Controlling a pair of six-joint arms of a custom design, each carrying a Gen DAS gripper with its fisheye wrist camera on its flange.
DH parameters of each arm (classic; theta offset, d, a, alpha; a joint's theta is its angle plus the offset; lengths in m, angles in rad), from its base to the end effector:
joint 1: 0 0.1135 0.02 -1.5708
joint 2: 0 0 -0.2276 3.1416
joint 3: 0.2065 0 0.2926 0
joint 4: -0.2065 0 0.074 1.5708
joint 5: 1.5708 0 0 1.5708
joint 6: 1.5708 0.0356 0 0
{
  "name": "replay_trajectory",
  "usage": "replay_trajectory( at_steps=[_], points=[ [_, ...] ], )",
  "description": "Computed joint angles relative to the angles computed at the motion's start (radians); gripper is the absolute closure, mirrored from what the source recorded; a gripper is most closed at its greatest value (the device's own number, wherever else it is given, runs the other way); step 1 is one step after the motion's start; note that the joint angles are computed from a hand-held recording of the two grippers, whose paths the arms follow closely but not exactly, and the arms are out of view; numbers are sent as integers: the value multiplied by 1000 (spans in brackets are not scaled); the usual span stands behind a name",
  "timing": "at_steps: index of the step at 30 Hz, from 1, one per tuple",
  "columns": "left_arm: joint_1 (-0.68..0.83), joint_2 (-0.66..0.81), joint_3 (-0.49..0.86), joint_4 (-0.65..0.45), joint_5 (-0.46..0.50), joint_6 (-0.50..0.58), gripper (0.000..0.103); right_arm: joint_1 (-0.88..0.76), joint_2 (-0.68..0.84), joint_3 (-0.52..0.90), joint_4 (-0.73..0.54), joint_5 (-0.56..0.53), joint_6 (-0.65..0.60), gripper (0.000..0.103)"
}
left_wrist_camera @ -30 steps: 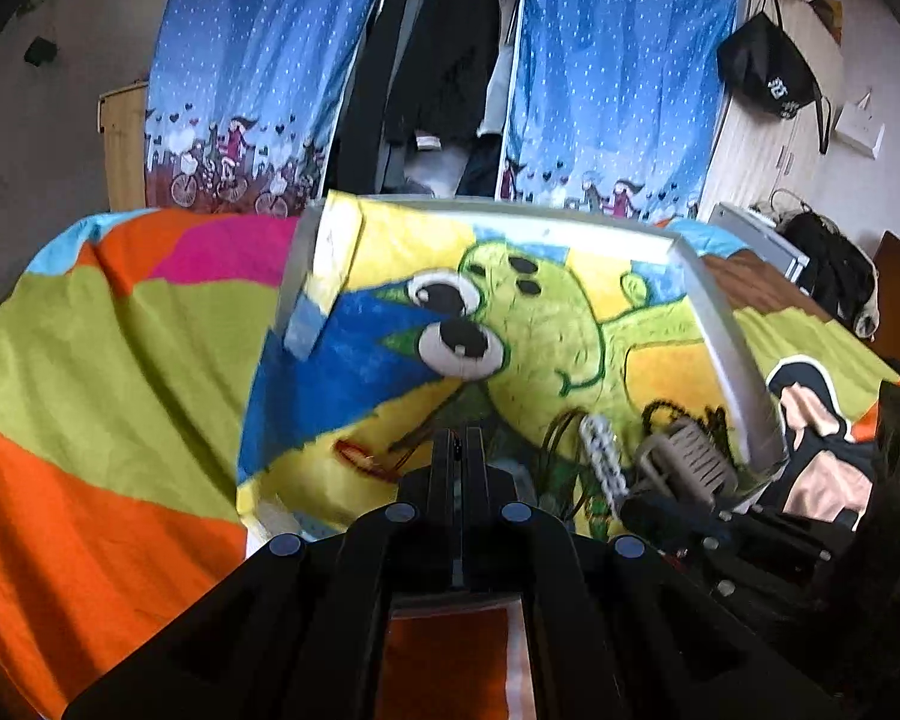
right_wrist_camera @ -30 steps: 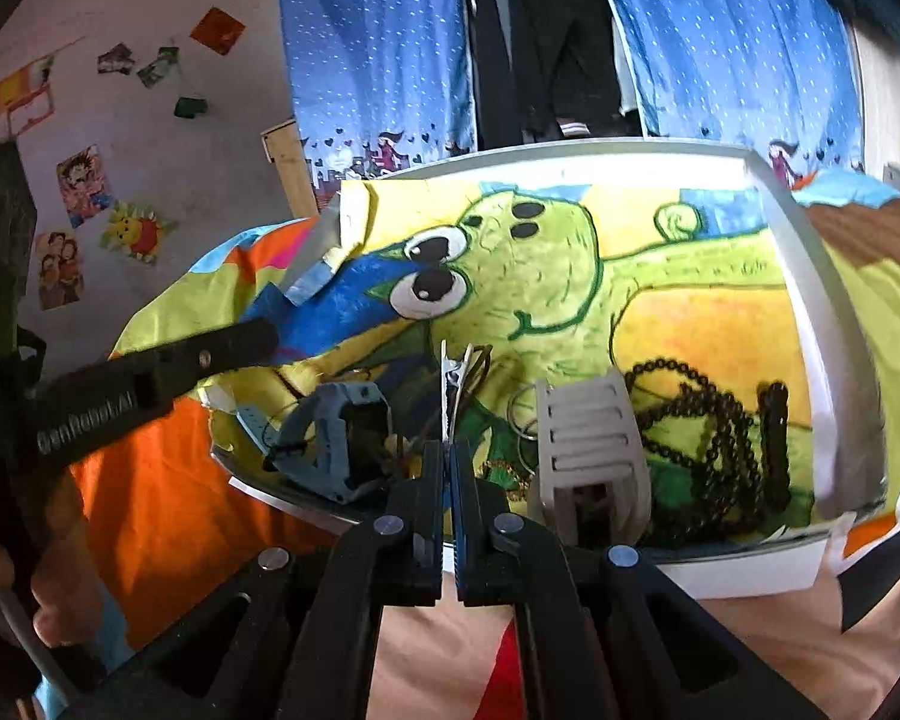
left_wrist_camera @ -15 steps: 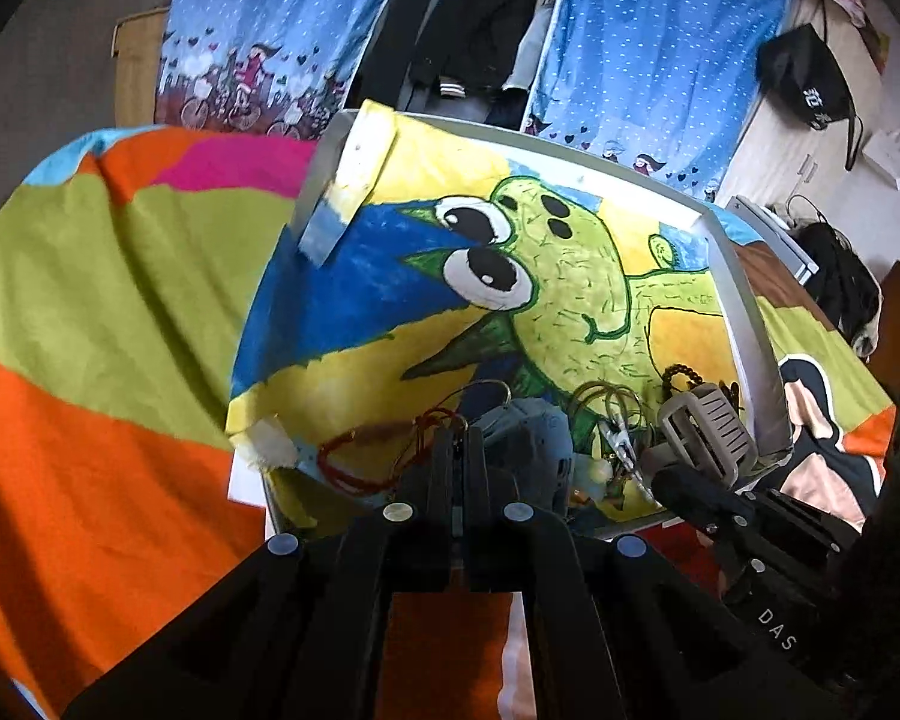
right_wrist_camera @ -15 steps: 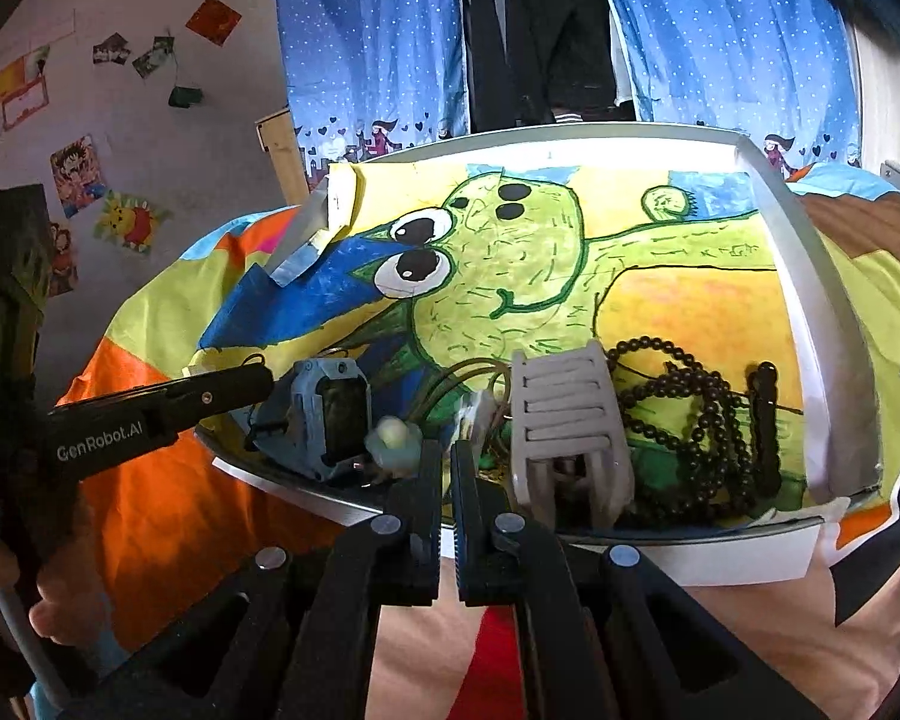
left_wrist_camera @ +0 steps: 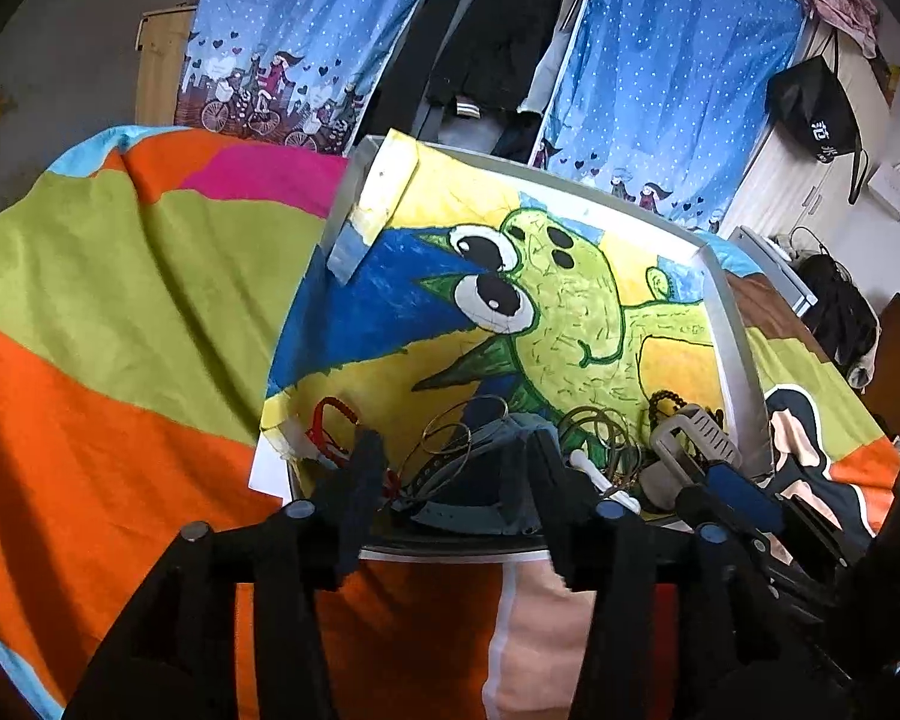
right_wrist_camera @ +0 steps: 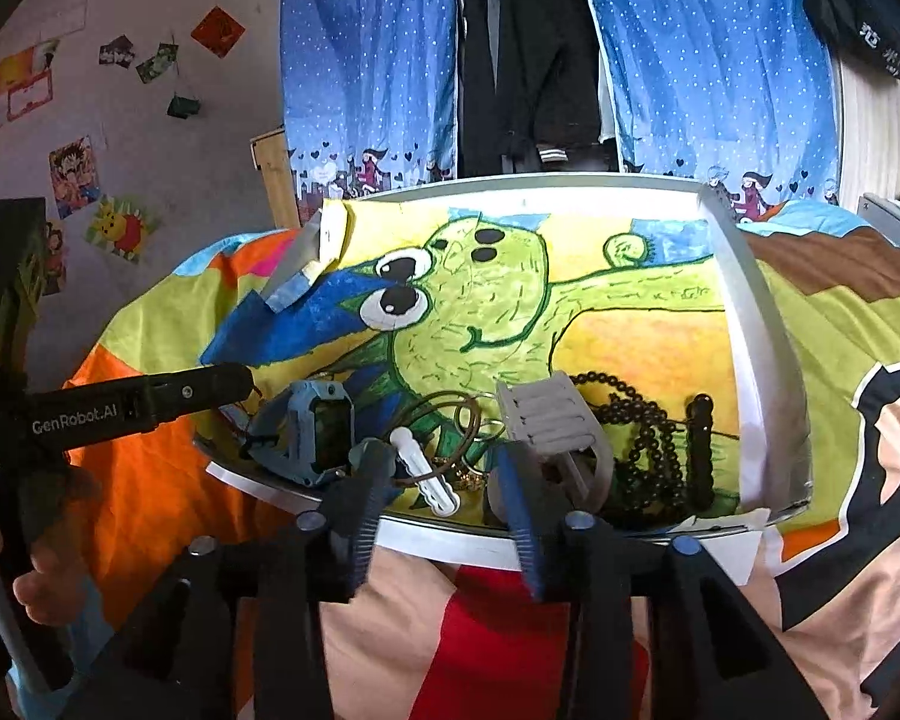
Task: Organize jewelry
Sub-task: 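Carry the red ring and link bracelet onto the tray and open both tools, then withdraw both tools up and away from the tray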
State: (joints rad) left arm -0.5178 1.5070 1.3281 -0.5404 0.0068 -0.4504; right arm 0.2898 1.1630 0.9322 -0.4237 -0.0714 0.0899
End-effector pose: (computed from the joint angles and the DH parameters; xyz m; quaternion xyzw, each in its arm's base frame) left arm 0.3304 -0.1885 0.2765 0.0321 0.9102 -0.1950 0.3641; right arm 0.2955 0.0908 0.2487 -0.1051 0.8903 0.1148 0.4280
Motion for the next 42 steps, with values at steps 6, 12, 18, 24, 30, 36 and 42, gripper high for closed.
replay_trajectory(
  at_steps=[6,12,18,24,30,36,42],
  points=[
    [-9,-21,-10,15,-14,-12,44,-3,-31,-6,7,28,-6,43],
    [-8,-32,-19,25,-14,-34,41,-21,-43,-8,9,50,-2,32],
    [-22,-59,-48,48,-52,-48,24,-49,-50,-4,9,50,13,12],
    [-51,-102,-87,102,-138,-45,3,-74,-86,-25,37,63,35,0],
    [-85,-147,-134,172,-239,-43,2,-106,-131,-48,65,56,68,0],
    [-113,-185,-163,189,-293,-23,2,-124,-192,-73,82,72,79,0],
    [-153,-239,-197,191,-354,-6,2,-132,-243,-93,83,86,73,0]
  ],
)
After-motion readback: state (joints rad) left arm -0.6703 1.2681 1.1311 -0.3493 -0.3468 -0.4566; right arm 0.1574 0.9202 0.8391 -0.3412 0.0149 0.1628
